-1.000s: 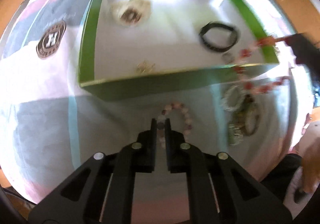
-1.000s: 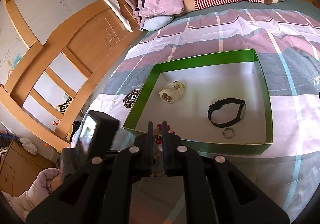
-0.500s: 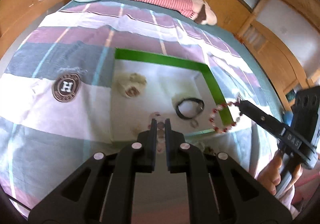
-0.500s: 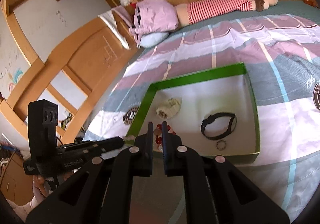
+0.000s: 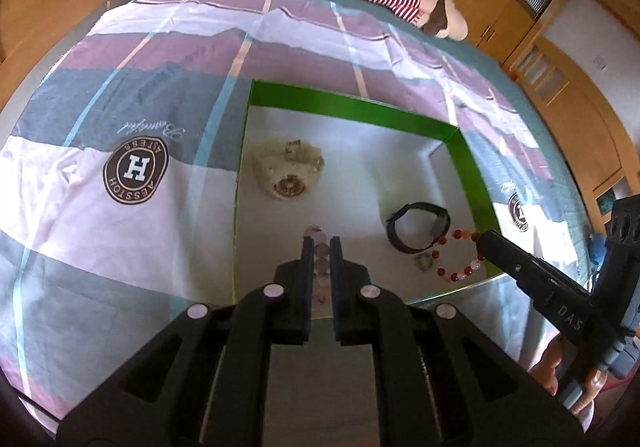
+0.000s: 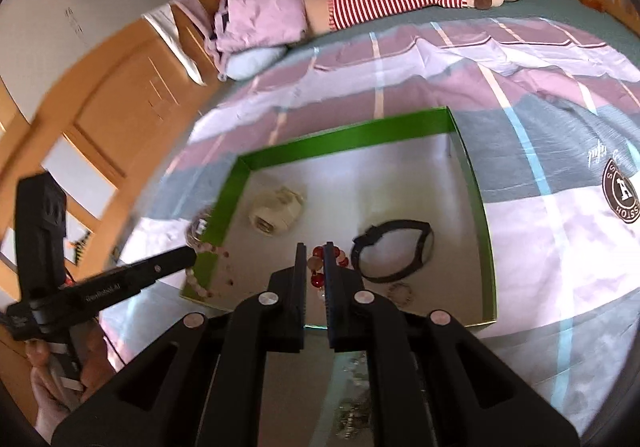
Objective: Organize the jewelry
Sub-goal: 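Carry both bead bracelets into the green box and open both tools, then reach the right tool to the brown wooden bead bracelet while the left tool reaches the silver bangle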
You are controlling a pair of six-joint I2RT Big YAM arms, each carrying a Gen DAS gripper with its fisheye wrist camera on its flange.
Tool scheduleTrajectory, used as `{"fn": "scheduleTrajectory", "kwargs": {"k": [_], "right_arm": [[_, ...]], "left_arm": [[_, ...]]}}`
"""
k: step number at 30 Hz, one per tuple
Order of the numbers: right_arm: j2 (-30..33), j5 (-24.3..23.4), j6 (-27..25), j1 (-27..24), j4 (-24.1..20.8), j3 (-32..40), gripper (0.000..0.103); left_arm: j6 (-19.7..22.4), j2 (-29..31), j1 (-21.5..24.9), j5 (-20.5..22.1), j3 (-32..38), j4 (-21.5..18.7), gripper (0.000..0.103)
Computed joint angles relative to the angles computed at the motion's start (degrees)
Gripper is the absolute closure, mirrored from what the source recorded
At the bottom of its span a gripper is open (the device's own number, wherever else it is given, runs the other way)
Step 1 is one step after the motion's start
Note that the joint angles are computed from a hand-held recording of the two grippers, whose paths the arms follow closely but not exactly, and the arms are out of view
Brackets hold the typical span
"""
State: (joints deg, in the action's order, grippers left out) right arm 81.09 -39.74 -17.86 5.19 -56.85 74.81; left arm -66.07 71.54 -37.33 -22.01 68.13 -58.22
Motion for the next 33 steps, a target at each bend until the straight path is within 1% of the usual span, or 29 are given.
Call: {"fn": "scheduleTrajectory", "kwargs": {"k": [5, 6, 7, 9, 10, 13, 14, 15, 17, 18, 20, 21, 22, 23, 25, 26, 27, 28, 30, 32, 33], "right_arm": [[0.6, 2.3, -1.7, 0.8, -1.1, -0.2, 0.095], [0.8, 2.6, -2.0, 0.9, -1.4, 0.0, 0.089], [0.7, 3.1, -1.7, 0.9, -1.3, -0.1, 0.072], [0.0, 2.9, -0.5, 0.4, 0.2, -0.9, 0.052], [-0.6, 2.0, 0.3, -0.2, 1.1, -1.2, 0.052], [-1.4, 0.6, -1.4, -1.5, -0.3, -0.6, 0.052], [-1.8, 0.7, -2.0, -1.9, -0.5, -0.6, 0.052], [-2.2, 1.0, -3.0, -2.3, -1.2, -0.5, 0.052], [-1.5, 1.7, -7.8, -3.0, -5.9, 1.3, 0.041], [-1.0, 2.4, -10.2, -3.1, -8.0, 2.2, 0.034], [0.1, 5.0, -16.6, -3.0, -13.2, 3.7, 0.027], [1.4, 7.2, -21.3, -2.6, -17.6, 4.7, 0.024], [2.1, 9.3, -23.6, -2.1, -19.8, 4.8, 0.024], [2.8, 12.5, -24.9, -1.5, -21.0, 4.3, 0.024], [3.8, 19.2, -22.5, -0.4, -19.6, 2.6, 0.024], [4.7, 23.0, -20.2, -0.1, -18.5, 2.0, 0.024], [5.6, 25.8, -18.1, 0.0, -17.8, 1.8, 0.024], [6.8, 27.5, -16.1, -0.4, -17.7, 1.7, 0.024], [7.8, 28.0, -15.4, -0.9, -18.4, 1.6, 0.024], [7.3, 27.8, -15.8, -1.1, -17.8, 0.8, 0.027], [7.3, 27.3, -16.4, -1.1, -18.2, 0.6, 0.038]], "left_arm": [[0.2, 0.7, -0.1, 0.7, 0.2, -0.1, 0.095], [0.2, 0.8, -0.4, 0.4, 0.3, -0.2, 0.095], [0.1, 0.8, -0.9, -0.6, 0.5, -0.6, 0.093], [0.3, 0.7, -2.1, -2.4, 1.2, -1.3, 0.086], [0.5, 0.6, -2.8, -3.3, 1.5, -1.6, 0.085], [1.8, 0.4, -5.5, -4.2, 2.5, -1.6, 0.082], [2.6, 0.5, -6.5, -4.2, 2.8, -1.3, 0.078], [3.6, 0.6, -7.4, -3.8, 3.0, -0.9, 0.071], [6.6, 2.0, -8.9, -2.4, 4.0, 0.0, 0.064], [7.6, 2.9, -9.3, -2.0, 4.6, -0.2, 0.063], [7.9, 5.7, -9.6, -0.9, 6.1, -1.8, 0.063], [7.5, 7.3, -9.4, 0.4, 6.8, -3.2, 0.063], [6.9, 8.1, -9.1, 1.4, 7.1, -4.2, 0.063], [6.3, 8.9, -8.8, 2.3, 7.3, -5.2, 0.063], [5.4, 10.1, -8.3, 3.5, 7.5, -7.2, 0.060], [4.9, 10.6, -8.3, 3.5, 7.7, -8.4, 0.057], [4.4, 10.9, -8.1, 3.6, 7.8, -9.4, 0.051], [4.2, 11.0, -8.0, 4.0, 7.8, -9.8, 0.049], [4.0, 11.0, -7.5, 5.3, 7.4, -9.9, 0.048], [4.1, 11.2, -7.3, 6.4, 7.4, -10.3, 0.048], [4.1, 11.3, -7.2, 6.6, 7.3, -10.5, 0.047]]}}
